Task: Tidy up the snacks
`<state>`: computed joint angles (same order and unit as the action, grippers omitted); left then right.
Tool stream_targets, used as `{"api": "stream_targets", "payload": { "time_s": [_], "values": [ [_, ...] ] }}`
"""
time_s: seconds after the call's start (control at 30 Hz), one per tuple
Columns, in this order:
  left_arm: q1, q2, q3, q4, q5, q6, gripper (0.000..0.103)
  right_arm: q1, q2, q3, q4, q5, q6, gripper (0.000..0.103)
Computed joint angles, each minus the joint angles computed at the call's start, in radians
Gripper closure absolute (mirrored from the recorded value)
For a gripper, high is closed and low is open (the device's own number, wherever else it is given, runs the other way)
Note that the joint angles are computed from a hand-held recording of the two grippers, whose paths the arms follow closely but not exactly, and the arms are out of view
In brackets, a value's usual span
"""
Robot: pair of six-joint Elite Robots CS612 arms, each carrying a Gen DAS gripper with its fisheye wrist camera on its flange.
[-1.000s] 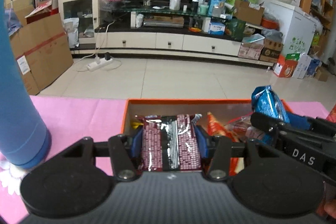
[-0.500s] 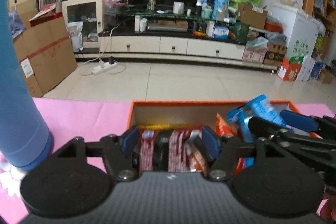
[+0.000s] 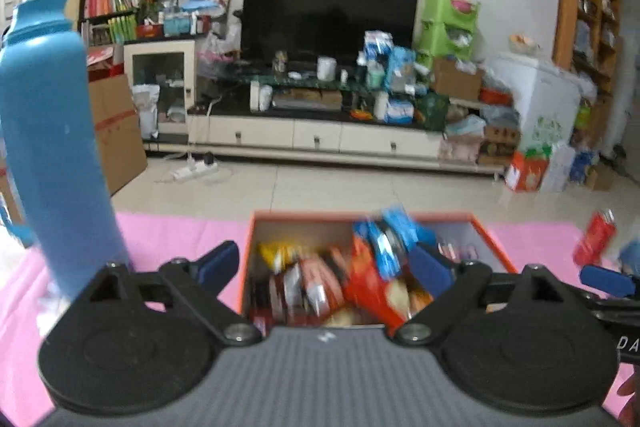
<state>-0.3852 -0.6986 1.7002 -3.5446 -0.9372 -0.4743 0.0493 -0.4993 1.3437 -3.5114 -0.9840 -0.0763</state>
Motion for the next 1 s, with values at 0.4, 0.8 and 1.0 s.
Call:
{"api": "stream_targets", "payload": {
  "time_s": [0.4,0.8,1.0],
  "values": [
    [-0.105,-0.040,0.195,0.145,-0.023,-0.235,0.011,-0.119,-0.074,0.284,-0.034,-0.037,0.021,0.013],
    [-0.085,-0.057,0.190,0.204,0.036,-0.275,0.011,-0.102,-0.051,0.211,0.073,-0.062,0.063,0.013],
    [-0.066,-0.063,0.199,0.200,0.028,-0.303,0.011,-0.076,-0.049,0.197,0.129,-0.075,-0.007,0.012]
  ]
}}
